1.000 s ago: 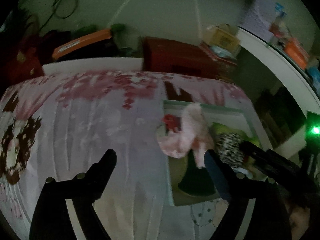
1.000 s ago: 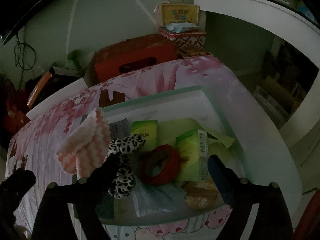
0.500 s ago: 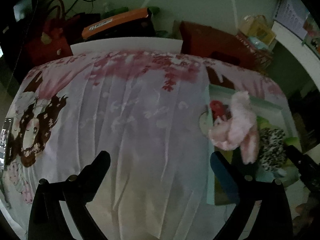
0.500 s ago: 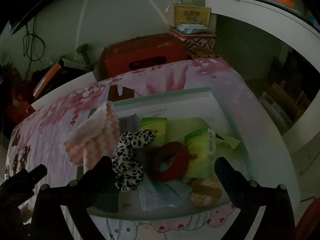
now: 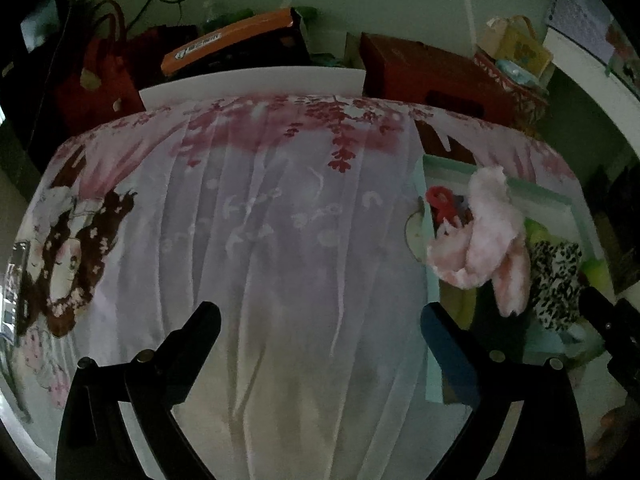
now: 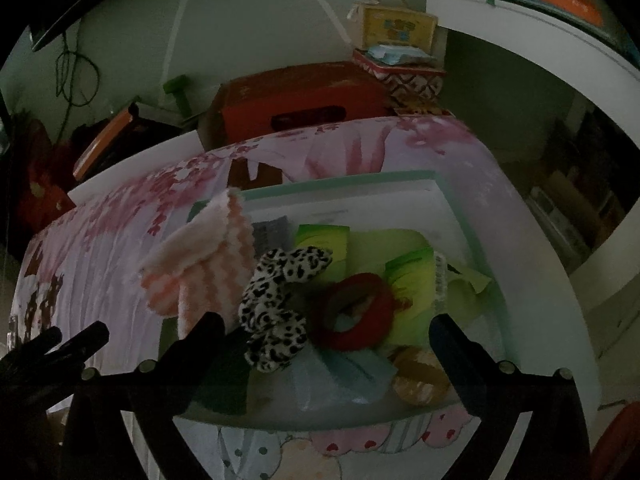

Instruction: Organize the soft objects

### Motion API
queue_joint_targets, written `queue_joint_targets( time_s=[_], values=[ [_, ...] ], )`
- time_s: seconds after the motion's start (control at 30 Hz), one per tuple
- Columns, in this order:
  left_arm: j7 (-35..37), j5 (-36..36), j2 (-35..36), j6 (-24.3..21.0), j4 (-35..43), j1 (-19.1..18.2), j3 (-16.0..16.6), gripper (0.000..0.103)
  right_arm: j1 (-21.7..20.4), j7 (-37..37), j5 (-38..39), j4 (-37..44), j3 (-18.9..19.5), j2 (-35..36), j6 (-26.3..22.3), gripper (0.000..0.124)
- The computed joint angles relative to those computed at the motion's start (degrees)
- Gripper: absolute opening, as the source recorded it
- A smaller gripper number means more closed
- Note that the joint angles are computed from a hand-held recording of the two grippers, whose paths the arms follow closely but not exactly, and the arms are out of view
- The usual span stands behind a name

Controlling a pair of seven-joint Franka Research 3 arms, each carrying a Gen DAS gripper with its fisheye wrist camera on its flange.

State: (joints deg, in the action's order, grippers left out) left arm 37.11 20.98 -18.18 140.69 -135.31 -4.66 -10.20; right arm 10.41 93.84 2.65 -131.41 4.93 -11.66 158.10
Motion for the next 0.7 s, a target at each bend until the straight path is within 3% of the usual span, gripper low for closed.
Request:
queue_joint_targets(
  time_s=[0.4, 0.7],
  values=[
    [-1.69, 2.96, -7.78, -2.51, -6.04, 0.22, -1.45, 0.100, 0.10, 2.73, -3.93, -5.38, 2.96, -5.72, 0.33, 0.103],
    [-3.66, 4.14, -14.18, -4.91, -11.49, -0.55, -2.46, 0.100, 2.12, 0.61, -3.24, -9.82, 3.76, -9.12, -1.79, 0.103]
  ],
)
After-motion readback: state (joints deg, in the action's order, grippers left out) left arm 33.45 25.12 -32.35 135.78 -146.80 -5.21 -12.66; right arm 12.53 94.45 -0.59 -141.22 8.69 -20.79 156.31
